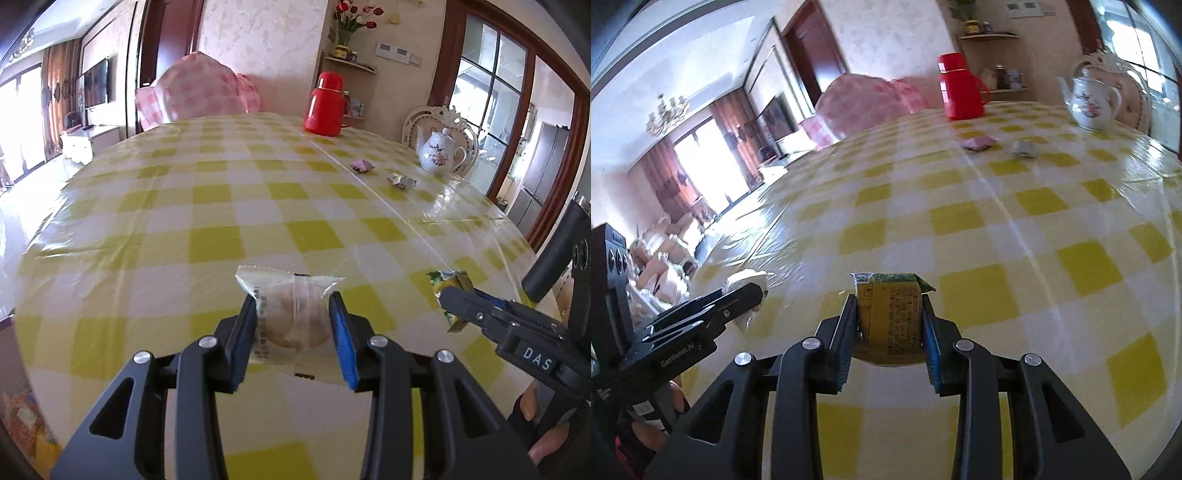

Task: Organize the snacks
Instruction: 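Carry the clear-wrapped biscuit and yellow-green candy over the lavender box with both tools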

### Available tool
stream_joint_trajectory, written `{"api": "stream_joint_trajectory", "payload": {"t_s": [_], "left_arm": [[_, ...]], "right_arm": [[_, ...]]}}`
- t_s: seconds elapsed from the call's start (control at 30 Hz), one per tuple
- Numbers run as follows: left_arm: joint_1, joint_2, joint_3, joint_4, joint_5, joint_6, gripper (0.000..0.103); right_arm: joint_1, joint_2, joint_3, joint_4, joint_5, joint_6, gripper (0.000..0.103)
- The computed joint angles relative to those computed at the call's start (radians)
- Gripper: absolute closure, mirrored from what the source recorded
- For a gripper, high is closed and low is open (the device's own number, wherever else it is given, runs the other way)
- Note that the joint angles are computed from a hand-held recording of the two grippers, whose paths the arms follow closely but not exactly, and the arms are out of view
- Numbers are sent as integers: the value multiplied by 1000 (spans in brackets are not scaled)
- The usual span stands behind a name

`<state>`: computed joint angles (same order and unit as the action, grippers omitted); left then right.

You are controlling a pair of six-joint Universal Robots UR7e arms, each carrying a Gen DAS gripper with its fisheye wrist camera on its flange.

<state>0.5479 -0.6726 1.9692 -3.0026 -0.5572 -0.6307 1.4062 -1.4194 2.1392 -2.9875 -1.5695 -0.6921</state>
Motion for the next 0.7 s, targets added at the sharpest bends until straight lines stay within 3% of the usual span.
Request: {"api": "stream_joint_trajectory", "payload": {"t_s": [0.7], "left_arm": [[-100, -323, 259, 476, 94, -472, 63]], "right_arm": [[188, 30, 154, -21, -61, -119, 70]]}}
